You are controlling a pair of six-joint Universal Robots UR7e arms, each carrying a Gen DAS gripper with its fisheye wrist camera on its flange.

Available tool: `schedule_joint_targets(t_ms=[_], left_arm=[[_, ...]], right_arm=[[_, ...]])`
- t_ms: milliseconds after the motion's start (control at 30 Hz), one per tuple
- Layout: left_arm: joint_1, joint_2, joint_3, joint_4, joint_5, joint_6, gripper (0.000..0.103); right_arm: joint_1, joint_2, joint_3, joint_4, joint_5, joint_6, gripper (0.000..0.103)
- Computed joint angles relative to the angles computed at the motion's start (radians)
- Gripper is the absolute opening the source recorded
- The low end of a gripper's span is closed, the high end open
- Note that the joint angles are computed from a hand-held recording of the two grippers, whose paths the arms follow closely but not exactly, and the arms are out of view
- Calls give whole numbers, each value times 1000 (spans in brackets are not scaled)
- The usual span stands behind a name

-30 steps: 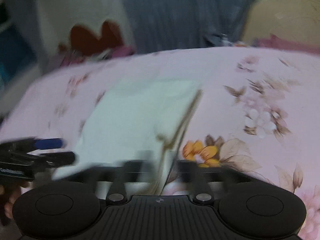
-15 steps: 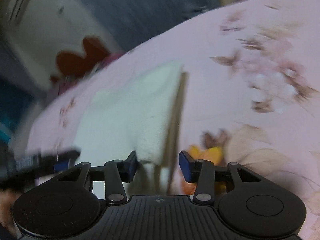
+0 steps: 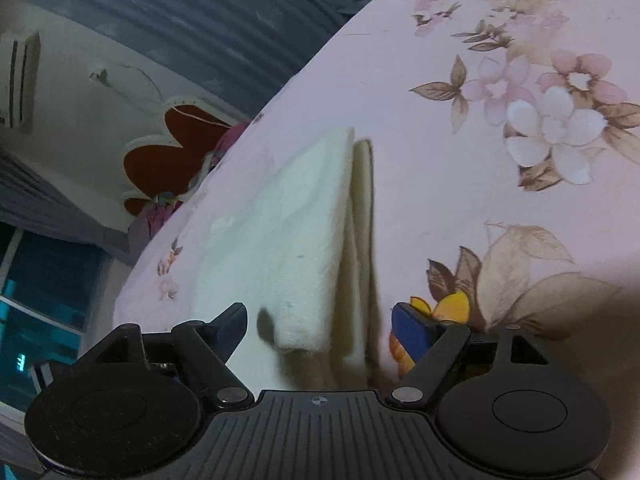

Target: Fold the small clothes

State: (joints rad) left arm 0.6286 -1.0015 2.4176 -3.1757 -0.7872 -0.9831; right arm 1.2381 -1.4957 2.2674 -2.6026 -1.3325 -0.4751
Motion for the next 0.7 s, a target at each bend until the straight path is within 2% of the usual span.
schedule_joint_targets(t_ms=[67,133,167,200,267,367,467,700], left_arm=[[6,12,-44,75,11,-5,68],[17,29,-78,98,-10,8,68],[17,37,-97,133,-7,19,68],[10,45,-120,190,10,30,61],[0,57,-144,225,26,70,47],[-32,68,-170,309,85,90,35],[-66,60,-162,351,122,96,28],[-132,-40,-106,395,155,119,27]], right_arm=[[40,14,25,-91,-55,16,79],[107,36,55,-188,-152,-44,79],[124,47,64,-216,-172,-62,65],[133,57,72,-238,-182,-61,61],[135,60,82,-263,-182,-64,49],[134,50,92,-271,-179,-75,38],[171,47,122,-337,-224,-98,33],[262,-3,201,-459,-268,-104,32]])
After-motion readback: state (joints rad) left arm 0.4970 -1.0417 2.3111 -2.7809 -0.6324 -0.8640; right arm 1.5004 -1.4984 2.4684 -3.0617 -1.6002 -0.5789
